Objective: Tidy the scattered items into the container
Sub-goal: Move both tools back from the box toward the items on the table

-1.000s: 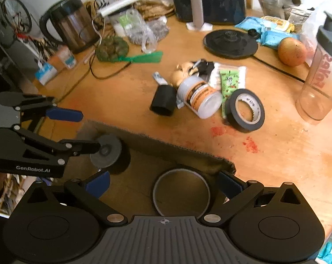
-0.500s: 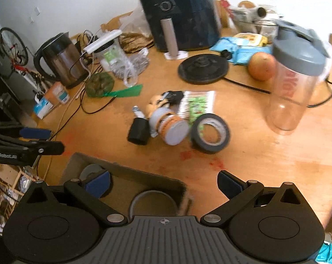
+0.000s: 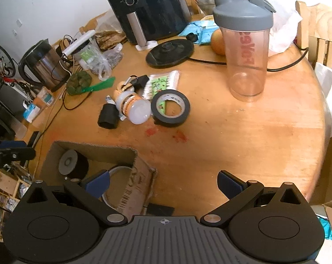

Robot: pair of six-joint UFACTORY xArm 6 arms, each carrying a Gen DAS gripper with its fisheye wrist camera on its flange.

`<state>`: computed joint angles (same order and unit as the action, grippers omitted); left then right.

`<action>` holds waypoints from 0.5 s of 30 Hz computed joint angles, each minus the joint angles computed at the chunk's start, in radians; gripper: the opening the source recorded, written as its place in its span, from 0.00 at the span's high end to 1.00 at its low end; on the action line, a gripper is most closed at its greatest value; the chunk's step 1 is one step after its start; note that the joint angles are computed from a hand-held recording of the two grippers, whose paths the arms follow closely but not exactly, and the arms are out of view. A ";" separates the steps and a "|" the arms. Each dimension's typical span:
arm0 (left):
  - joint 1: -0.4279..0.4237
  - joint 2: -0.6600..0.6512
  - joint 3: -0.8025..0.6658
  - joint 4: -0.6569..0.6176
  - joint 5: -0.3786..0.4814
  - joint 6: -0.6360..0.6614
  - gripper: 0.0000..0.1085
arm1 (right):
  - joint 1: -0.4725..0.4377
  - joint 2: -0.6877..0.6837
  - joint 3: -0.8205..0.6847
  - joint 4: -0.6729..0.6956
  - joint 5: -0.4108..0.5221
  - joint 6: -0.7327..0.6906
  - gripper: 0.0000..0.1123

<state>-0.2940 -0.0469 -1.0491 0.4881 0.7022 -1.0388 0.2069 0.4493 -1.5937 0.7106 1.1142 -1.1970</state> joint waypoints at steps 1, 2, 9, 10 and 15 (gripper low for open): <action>0.003 -0.005 0.004 0.007 -0.003 0.004 0.38 | 0.003 0.000 0.000 0.000 -0.011 0.012 0.08; 0.007 -0.008 0.007 0.011 -0.007 0.008 0.38 | 0.004 0.003 -0.004 0.003 -0.013 0.019 0.08; 0.075 -0.034 0.058 -0.006 -0.094 0.094 0.38 | 0.050 -0.005 -0.003 0.015 -0.080 0.061 0.08; 0.088 -0.040 0.067 -0.006 -0.110 0.116 0.38 | 0.061 -0.010 0.003 0.015 -0.099 0.075 0.08; 0.125 -0.045 0.089 0.116 -0.156 0.188 0.38 | 0.112 -0.026 0.015 -0.003 -0.164 0.128 0.08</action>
